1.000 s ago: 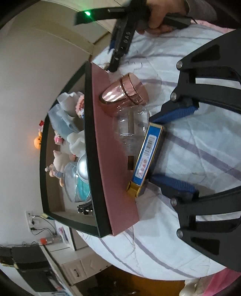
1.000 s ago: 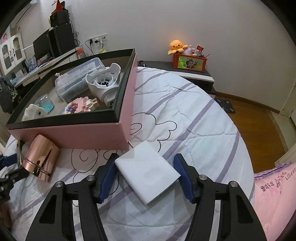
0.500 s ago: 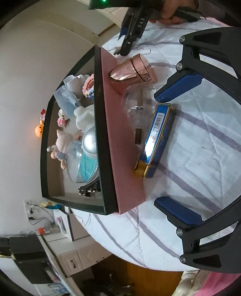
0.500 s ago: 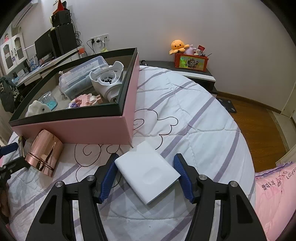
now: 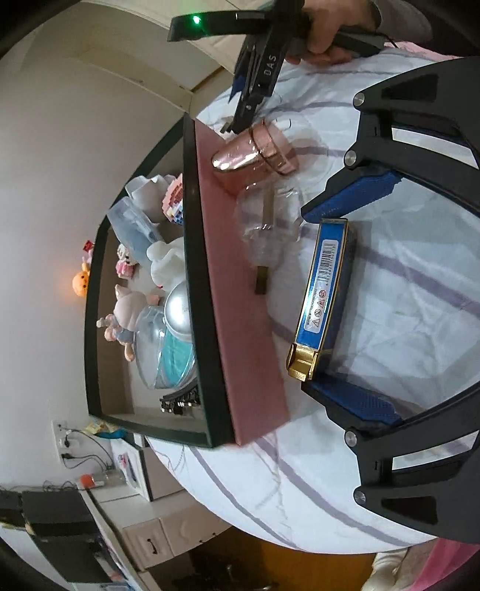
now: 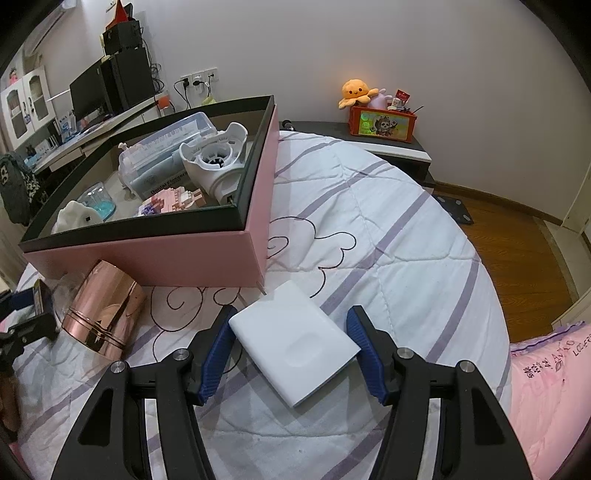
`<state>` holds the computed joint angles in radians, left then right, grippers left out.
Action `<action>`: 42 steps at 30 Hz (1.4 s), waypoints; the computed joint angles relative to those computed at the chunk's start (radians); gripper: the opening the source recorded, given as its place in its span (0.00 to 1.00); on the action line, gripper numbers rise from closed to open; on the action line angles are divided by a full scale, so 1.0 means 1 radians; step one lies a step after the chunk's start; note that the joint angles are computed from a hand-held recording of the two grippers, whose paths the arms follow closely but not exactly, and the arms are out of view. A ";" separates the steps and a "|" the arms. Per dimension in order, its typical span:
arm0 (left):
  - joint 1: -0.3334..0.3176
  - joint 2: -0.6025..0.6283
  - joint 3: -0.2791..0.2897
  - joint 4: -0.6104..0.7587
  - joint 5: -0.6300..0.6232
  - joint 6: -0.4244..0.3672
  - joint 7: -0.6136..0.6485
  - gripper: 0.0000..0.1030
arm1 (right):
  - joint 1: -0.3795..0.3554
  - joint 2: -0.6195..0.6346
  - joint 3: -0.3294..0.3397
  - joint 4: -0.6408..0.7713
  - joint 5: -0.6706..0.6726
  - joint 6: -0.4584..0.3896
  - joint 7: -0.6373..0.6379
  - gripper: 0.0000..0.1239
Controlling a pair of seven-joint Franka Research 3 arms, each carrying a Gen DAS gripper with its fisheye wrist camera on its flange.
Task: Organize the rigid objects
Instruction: 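Grasp the blue lighter box with the left tool while the right grasps the white charger, then carry the lighter box and white charger into the box and release both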
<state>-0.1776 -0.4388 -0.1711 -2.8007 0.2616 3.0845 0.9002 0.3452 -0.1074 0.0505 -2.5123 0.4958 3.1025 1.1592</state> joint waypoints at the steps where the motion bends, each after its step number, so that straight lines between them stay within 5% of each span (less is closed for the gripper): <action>1: 0.006 -0.021 -0.014 -0.014 0.001 0.004 -0.014 0.82 | 0.013 -0.008 -0.008 -0.005 0.023 0.000 -0.019 0.50; 15: 0.047 -0.245 -0.136 -0.068 0.074 -0.047 -0.154 0.82 | 0.181 -0.196 -0.108 -0.085 0.256 -0.026 -0.246 0.51; 19: 0.114 -0.269 -0.194 -0.029 0.123 -0.071 -0.205 0.82 | 0.245 -0.243 -0.147 -0.069 0.308 -0.044 -0.310 0.51; 27: 0.241 -0.201 -0.237 0.098 0.227 -0.052 -0.269 0.82 | 0.268 -0.206 -0.122 0.044 0.351 -0.062 -0.367 0.51; 35: 0.413 -0.097 -0.297 0.242 0.347 -0.046 -0.359 0.82 | 0.173 -0.069 -0.044 0.230 0.336 -0.113 -0.355 0.51; 42: 0.474 0.039 -0.304 0.357 0.462 -0.064 -0.446 0.83 | 0.075 0.085 0.030 0.380 0.217 -0.183 -0.242 0.51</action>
<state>0.2963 -0.4001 -0.4747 -2.4441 0.7241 3.0210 0.4546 0.4200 -0.0226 0.0800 -2.1327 0.7131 2.9199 0.9174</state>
